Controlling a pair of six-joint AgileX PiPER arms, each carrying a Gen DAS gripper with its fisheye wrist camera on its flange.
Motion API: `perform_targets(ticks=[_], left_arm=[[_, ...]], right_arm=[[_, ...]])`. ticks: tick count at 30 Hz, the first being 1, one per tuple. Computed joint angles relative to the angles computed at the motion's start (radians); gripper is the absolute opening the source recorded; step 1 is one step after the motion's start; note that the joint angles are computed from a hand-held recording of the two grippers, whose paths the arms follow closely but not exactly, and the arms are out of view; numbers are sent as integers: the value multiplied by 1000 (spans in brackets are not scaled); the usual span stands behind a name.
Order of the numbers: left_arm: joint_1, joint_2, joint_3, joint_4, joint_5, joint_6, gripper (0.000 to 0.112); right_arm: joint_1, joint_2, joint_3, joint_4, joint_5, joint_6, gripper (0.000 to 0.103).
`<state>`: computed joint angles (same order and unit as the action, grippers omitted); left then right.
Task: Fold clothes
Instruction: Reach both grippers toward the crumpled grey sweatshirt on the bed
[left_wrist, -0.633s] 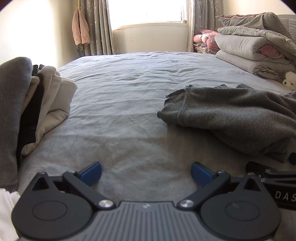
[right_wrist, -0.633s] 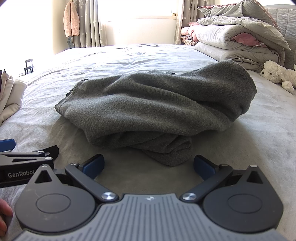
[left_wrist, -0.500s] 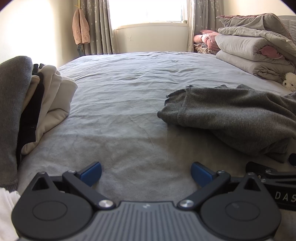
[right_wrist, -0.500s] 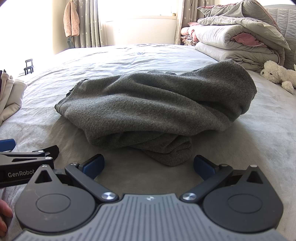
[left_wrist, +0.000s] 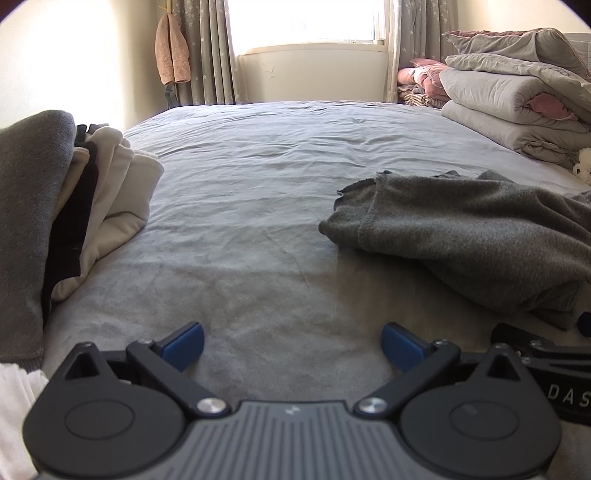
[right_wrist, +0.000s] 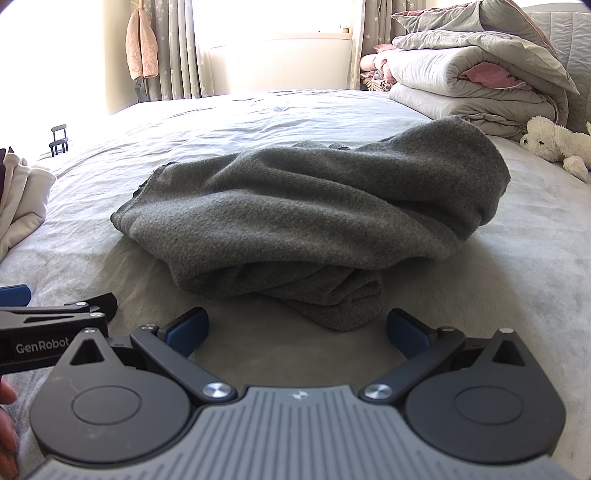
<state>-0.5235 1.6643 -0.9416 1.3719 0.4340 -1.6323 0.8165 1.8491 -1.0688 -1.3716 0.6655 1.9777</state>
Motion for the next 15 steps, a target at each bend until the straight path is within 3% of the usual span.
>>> perform_targets(ticks=[3,7,11,12,15], left_arm=[[-19,-1,-6,-24,30,-9,102],[-19,-16,4,-11,0,-8,102],[-34,-55,42,148,-70,-90,102],[-43,-58,42,171,-74,-93,102],[-56,-60,43,252,-98,-129,102]], right_arm=[[-5,-10,16,-18,-10,33,103],[-26,-44,39,5,-51,-1,103],[-155,-163,110,173,-298,-302,103],[-175,-179,121,196,-325,-366,103],[-178,-221,158,92,-252,-338,103]])
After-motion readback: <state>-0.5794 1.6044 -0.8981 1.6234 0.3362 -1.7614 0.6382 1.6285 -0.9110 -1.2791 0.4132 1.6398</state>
